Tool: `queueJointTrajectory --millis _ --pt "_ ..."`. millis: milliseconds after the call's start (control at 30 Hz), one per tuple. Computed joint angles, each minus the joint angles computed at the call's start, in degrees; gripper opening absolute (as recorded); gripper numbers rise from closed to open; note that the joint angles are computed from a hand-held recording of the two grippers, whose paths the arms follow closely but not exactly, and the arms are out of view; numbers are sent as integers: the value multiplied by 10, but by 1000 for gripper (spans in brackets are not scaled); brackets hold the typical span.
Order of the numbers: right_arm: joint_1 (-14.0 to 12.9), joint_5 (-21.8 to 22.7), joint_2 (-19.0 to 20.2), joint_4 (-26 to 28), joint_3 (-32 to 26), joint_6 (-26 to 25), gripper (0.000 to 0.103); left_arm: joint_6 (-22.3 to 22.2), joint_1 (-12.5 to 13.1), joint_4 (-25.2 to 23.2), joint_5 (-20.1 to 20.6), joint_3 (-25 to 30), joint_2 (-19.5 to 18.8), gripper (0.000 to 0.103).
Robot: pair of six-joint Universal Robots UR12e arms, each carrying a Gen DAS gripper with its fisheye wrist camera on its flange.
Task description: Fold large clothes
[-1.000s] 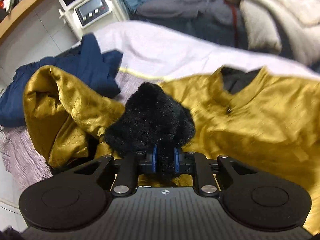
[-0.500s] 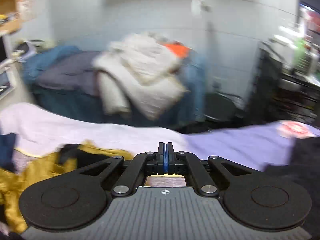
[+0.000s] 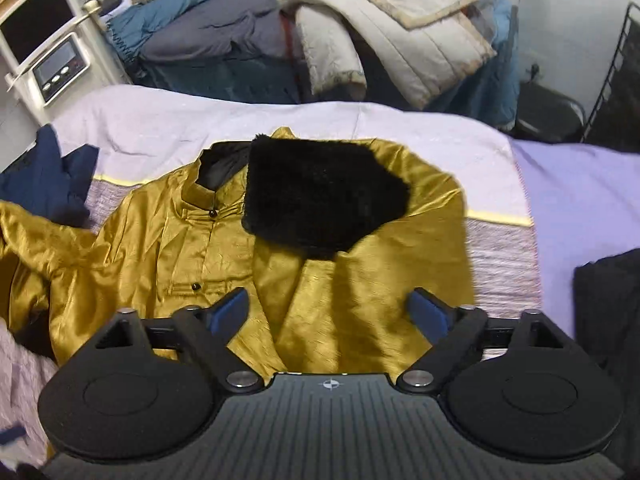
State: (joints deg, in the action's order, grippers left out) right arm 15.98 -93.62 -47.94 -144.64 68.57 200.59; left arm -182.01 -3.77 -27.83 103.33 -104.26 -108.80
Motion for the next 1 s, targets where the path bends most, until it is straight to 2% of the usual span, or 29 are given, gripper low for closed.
queueJointTrajectory --millis 100,233,267,300,333,367,400,500,567,633,700,767,833,900,933,1000 --pt "8 -15 15 15 -21 25 97 -29 6 -13 8 -7 5 103" --pt "12 -20 25 25 -33 7 97 -59 16 -42 -1 -8 9 103" --pt "13 -33 25 25 -32 3 96 -61 17 -44 -2 -8 9 103" --pt "15 -53 30 33 -39 4 94 -60 17 -46 0 -7 9 103" --pt "18 -76 34 43 -46 10 86 -58 16 -45 2 -7 9 103" --pt "20 -92 35 39 -48 12 81 -55 15 -38 3 -8 9 103" --pt "22 -97 33 18 -44 5 81 -53 15 -33 3 -8 9 103" --pt "27 -110 34 -56 -33 -46 86 -50 12 -38 -6 -2 5 103" --pt "28 -101 43 -61 -45 -86 86 -41 10 -35 -13 0 3 103" --pt "30 -104 56 -44 -66 -104 86 -27 6 -28 -15 -1 3 103" --pt "28 -101 71 -9 -89 -97 86 -16 2 -25 -14 -2 3 103" --pt "28 -104 91 65 -126 -99 86 -11 0 -29 -15 -4 4 103" --pt "29 -123 120 168 -180 -105 86 -9 1 -38 -18 -5 5 103" --pt "26 -111 132 209 -197 -92 86 -12 1 -47 -18 -4 6 103" --pt "23 -99 131 203 -192 -84 81 -15 2 -48 -18 -5 6 103" --pt "20 -82 121 165 -169 -83 57 -19 3 -51 -20 -6 7 103"
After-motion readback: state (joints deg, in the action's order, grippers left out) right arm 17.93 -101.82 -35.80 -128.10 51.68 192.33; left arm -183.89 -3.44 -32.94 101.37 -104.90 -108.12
